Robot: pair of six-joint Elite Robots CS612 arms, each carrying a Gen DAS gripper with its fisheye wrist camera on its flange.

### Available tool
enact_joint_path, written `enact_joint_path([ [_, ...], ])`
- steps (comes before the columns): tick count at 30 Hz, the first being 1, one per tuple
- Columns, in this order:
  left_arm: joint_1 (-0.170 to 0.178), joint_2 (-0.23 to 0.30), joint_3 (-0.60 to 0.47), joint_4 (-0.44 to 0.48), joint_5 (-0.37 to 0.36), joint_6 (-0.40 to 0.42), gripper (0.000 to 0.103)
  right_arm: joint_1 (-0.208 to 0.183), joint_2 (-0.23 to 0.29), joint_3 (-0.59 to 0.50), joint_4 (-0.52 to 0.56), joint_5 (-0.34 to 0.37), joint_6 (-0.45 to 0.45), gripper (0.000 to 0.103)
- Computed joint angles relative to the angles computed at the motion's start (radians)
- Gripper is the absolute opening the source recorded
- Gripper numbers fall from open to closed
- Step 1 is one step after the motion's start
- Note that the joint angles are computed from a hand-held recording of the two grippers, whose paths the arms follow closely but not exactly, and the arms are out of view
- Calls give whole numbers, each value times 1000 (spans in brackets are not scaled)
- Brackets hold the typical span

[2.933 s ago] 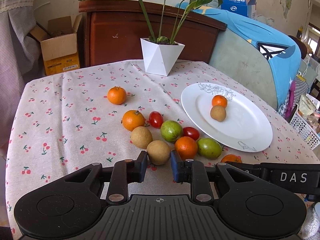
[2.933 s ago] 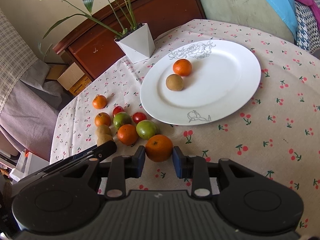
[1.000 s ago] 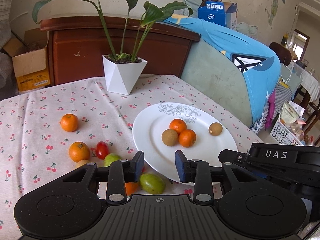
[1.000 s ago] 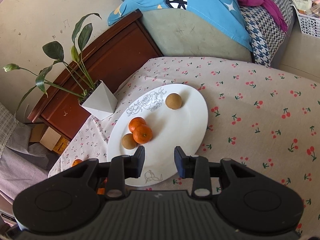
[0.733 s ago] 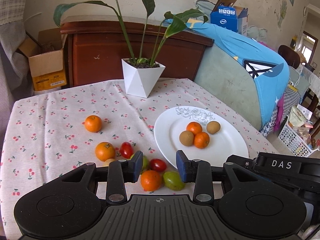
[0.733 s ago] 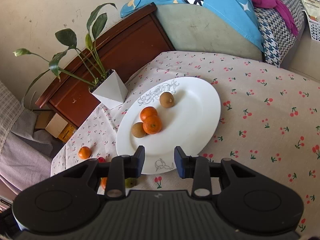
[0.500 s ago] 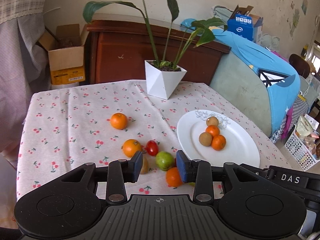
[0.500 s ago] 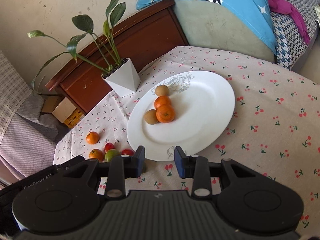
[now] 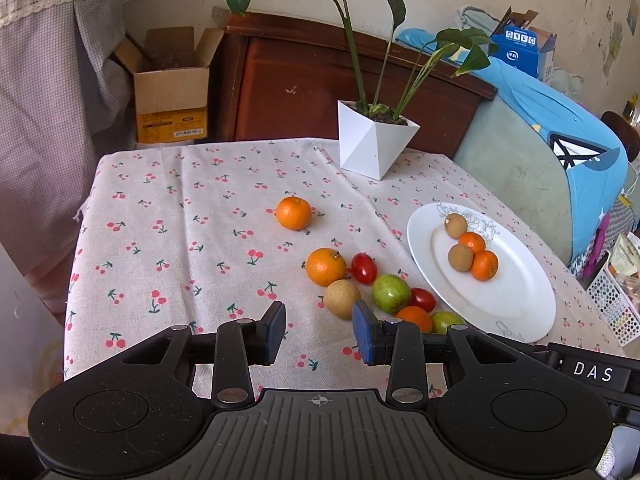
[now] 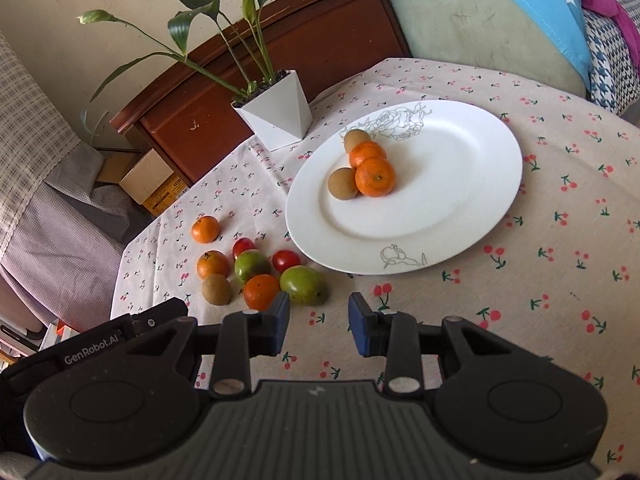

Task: Organize fruits
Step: 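Grasp a third brown kiwi with the left gripper while the right approaches a green lime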

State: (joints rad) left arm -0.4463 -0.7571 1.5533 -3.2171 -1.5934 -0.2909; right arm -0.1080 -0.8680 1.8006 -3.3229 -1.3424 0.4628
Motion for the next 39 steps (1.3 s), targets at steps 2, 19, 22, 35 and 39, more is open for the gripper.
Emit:
enact_joint_path([
  [2, 0, 6, -5, -2, -4, -2, 35, 3, 6, -6, 4, 0, 0, 34],
  [19, -1, 56, -60, 9, -39, -27, 35, 22, 45, -47, -13, -43, -38, 34],
  [22, -3, 62, -63, -5, -35, -21, 35, 25, 49, -51, -19, -49, -47, 34],
  [35, -11, 73, -72, -29, -17, 13, 33, 25, 54, -55, -26, -41, -58, 24],
  [39, -10, 74, -72, -30, -23, 13, 26, 23, 52, -53, -23, -27, -48, 24],
])
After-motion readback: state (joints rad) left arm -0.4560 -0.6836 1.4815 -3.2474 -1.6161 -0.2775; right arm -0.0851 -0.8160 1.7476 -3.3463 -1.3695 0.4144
